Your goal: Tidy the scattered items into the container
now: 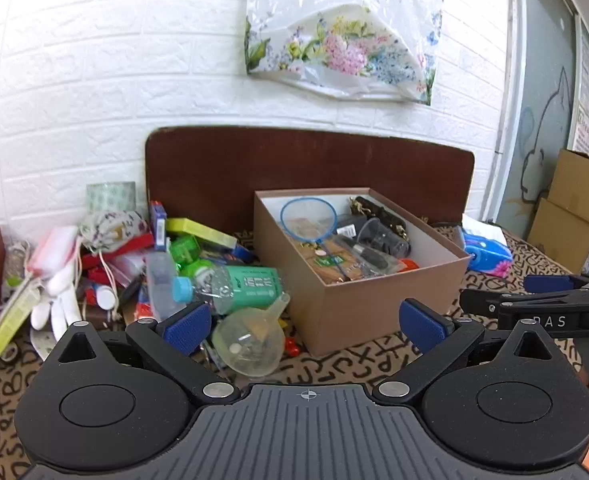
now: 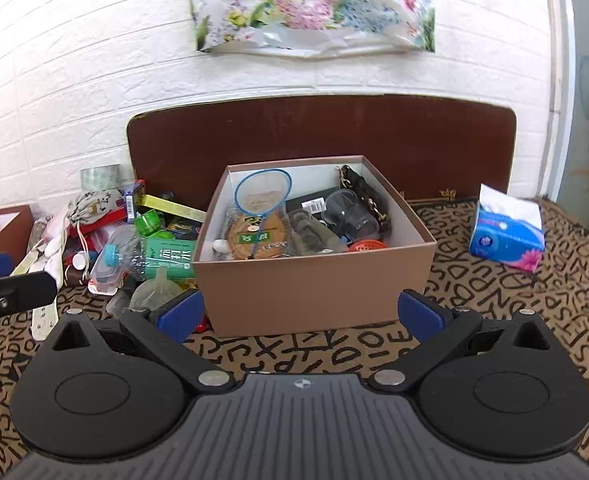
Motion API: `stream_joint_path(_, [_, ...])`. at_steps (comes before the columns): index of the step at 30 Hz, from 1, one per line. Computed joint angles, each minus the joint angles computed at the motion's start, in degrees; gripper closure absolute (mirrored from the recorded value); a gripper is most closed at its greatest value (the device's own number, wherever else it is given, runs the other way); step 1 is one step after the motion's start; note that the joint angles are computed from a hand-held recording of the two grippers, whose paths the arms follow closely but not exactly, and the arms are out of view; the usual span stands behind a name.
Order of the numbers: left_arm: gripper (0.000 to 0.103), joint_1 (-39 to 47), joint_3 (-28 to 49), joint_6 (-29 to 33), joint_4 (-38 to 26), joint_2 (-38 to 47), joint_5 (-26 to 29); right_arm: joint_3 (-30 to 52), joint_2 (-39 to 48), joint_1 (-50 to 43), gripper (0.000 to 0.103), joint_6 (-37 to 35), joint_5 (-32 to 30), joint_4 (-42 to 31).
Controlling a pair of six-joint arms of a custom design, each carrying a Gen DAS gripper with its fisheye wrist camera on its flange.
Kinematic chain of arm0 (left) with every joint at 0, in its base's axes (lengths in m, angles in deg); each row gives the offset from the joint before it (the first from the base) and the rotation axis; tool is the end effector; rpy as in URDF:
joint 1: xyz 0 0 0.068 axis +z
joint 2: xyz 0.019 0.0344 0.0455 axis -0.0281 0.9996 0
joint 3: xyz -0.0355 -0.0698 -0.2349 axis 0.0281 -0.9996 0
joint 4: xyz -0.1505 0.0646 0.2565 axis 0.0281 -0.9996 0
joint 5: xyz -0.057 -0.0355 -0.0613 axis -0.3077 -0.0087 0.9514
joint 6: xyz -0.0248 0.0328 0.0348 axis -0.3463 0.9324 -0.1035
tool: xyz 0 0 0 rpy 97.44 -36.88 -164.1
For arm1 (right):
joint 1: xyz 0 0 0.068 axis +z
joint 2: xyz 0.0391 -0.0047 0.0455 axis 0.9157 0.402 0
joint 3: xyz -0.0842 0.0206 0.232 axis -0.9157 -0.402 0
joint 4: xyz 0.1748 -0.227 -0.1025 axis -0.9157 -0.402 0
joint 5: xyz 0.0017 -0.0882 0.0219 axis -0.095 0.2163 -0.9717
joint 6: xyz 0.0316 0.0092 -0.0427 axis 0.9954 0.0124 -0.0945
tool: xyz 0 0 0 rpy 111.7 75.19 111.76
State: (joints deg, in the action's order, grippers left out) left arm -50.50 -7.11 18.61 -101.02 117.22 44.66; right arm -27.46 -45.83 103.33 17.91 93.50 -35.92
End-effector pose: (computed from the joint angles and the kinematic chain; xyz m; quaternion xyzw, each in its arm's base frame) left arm 0.1549 -0.1542 0.1835 0.1155 0.8332 -0.1175 0.5279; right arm 0.1722 0.1096 0.1730 -0.0181 0.8546 0.0447 0.5170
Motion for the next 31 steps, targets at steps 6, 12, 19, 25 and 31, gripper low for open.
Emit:
stream_joint_path(6, [0.0, -1.3, -1.3, -0.2, -1.5, -3.4, 1.2, 0.8, -0.9, 4.6, 0.001, 1.1, 4.2, -2.7])
stream_joint_path(12, [0.0, -2.7, -2.5, -0.4, -2.4, -5.7, 1.5, 1.2, -1.5, 6.9, 0.001, 4.0, 6.7, -6.1])
stream_joint_path(19, [0.0, -3.2, -2.4, -2.3, -4.7, -5.7, 2.3, 1.4, -1.6, 8.6, 0.001, 5.3, 8.2, -7.4])
stream_joint_path(25, [0.0, -3.0, -1.8, -3.9, -5.9, -4.3, 4.4, 0.8, -3.1, 9.1, 0.001, 6.1, 8.8, -8.9])
stream_joint_path(31, [0.0, -4.2, -1.8, -4.5, -5.4, -4.0, 2.7, 0.2, -4.7, 8.7, 0.001, 7.1, 8.7, -10.5])
